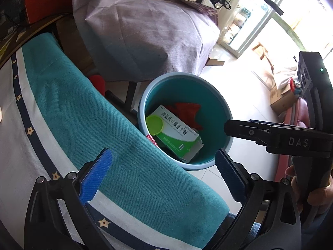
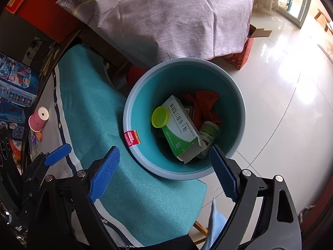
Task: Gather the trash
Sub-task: 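Move both tools back over the table toward the pink cup and wrapper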
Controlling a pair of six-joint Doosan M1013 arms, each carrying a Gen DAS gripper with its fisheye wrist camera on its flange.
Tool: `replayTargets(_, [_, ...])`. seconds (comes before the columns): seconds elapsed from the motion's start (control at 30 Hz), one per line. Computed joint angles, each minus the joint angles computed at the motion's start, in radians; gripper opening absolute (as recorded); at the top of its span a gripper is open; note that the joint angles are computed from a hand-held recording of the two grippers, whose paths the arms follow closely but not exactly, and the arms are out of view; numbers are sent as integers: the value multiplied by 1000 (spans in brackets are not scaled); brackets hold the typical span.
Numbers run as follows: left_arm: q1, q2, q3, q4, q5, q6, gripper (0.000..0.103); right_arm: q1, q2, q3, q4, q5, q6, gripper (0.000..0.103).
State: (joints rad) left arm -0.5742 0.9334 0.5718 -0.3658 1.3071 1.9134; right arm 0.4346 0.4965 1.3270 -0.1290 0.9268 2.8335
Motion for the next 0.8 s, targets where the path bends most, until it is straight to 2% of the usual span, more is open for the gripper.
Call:
replayTargets(0.2, [30,-45,79,-3,-49,-9,99,26,38,-76,-32,26,-54,84])
replayTargets(0.4, [75,-84,146,16,-100,-53,99,52,98,-192,-72,83,-162,84])
replayTargets(0.47, [93,-94,162,22,-115,-72,99,59,133,-254,-76,126,-213,84])
replayTargets(0.63, [145,-116,201,58,-159,-131,99,69,252,-467,-38,250,-368,84])
replayTargets(0.8, [197,-127,222,84,-186,-189,99,80,433,-804,1,440,-539,84])
